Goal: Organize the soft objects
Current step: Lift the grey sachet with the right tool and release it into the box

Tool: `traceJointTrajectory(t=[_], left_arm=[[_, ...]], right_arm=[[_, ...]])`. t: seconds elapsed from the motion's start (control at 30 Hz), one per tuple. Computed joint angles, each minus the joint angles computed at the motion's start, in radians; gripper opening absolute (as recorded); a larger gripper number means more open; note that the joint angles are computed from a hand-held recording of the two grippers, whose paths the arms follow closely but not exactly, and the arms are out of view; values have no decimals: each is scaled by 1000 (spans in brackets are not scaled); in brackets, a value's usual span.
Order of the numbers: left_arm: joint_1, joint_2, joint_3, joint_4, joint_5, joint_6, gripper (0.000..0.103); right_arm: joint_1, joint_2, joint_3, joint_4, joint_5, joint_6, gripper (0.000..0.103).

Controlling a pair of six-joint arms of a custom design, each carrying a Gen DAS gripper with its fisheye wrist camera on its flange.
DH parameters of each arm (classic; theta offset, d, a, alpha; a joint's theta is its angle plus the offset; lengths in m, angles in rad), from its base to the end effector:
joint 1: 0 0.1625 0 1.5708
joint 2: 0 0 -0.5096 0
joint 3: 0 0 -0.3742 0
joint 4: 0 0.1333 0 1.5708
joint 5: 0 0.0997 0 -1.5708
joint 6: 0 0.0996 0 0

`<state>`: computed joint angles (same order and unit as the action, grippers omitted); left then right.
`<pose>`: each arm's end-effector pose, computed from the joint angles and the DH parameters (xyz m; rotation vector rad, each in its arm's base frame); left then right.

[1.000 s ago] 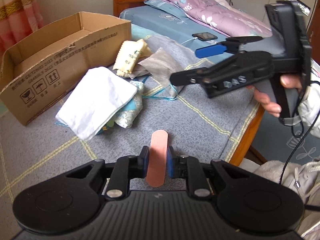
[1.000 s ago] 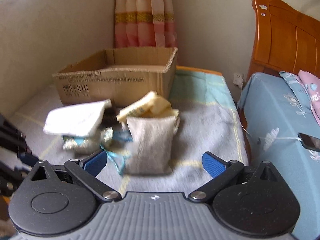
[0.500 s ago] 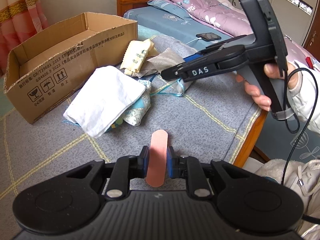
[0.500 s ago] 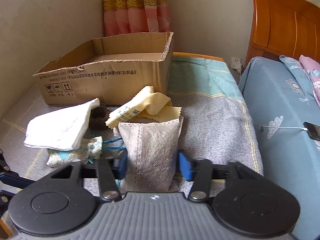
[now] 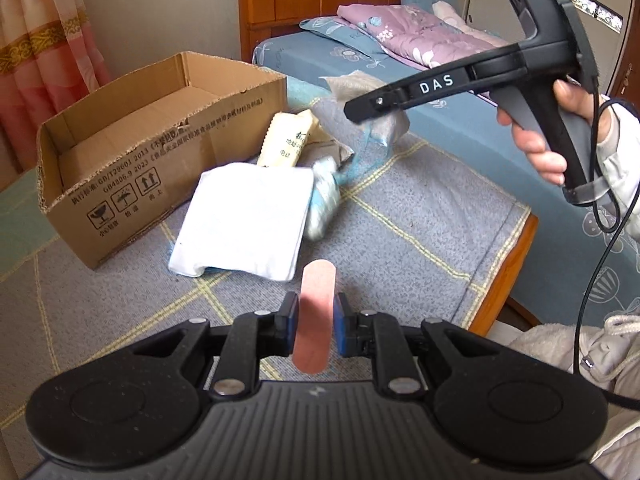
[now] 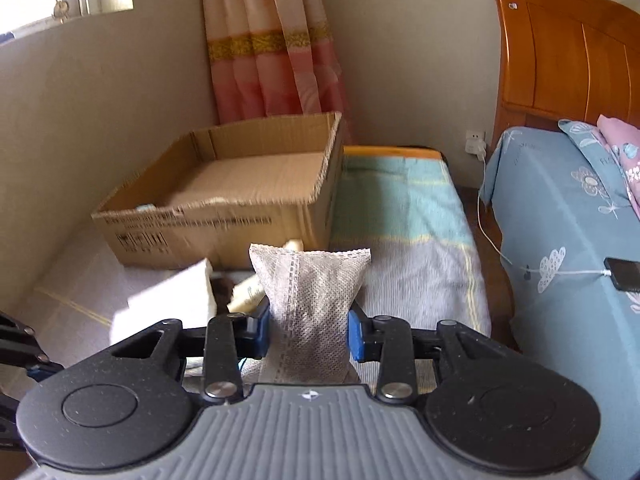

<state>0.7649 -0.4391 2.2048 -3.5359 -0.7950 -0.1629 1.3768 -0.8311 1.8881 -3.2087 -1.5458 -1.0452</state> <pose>-0.2206 -0.4931 -0.0379 0.6811 2.3630 -0.6850 0.0050 -0.6791 0.1845 1.1416 -2.4935 0.6872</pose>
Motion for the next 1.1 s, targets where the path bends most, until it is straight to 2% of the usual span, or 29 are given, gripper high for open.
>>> traceJointTrajectory(t=[0.13,0.27,0.43,0.57,0.63,0.77,0.9,1.0,1.03,1.1], left_arm=[[-2,5,0,-15,-2,7,17],[-6,4,6,-9,7,-4,17],[-16,-4,17,-33,14,13,17],[-20,-14,20,-29,29,22,17],[-20,-20,19,-21,38,21,17],[-25,-29,23,-12,62,12,17],[-32,-44,25,1,96,2,17],[-33,-60,18,16,126,7,17],[-32,-64,14,18,136,15,17],[-26,-74,1,26,154,33,17]], right_arm=[[6,-4,5,-3,-3,-10,41],[7,-17,-8,72,-7,14,41],[21,-36,-9,96,2,17,41],[41,-38,13,9,6,-35,41],[53,-37,7,8,9,-52,41],[89,-1,-50,29,1,-63,41],[134,58,-154,118,-22,-21,41],[162,105,-215,139,-40,-9,42],[170,123,-235,139,-44,-5,44],[183,154,-267,131,-56,2,72]])
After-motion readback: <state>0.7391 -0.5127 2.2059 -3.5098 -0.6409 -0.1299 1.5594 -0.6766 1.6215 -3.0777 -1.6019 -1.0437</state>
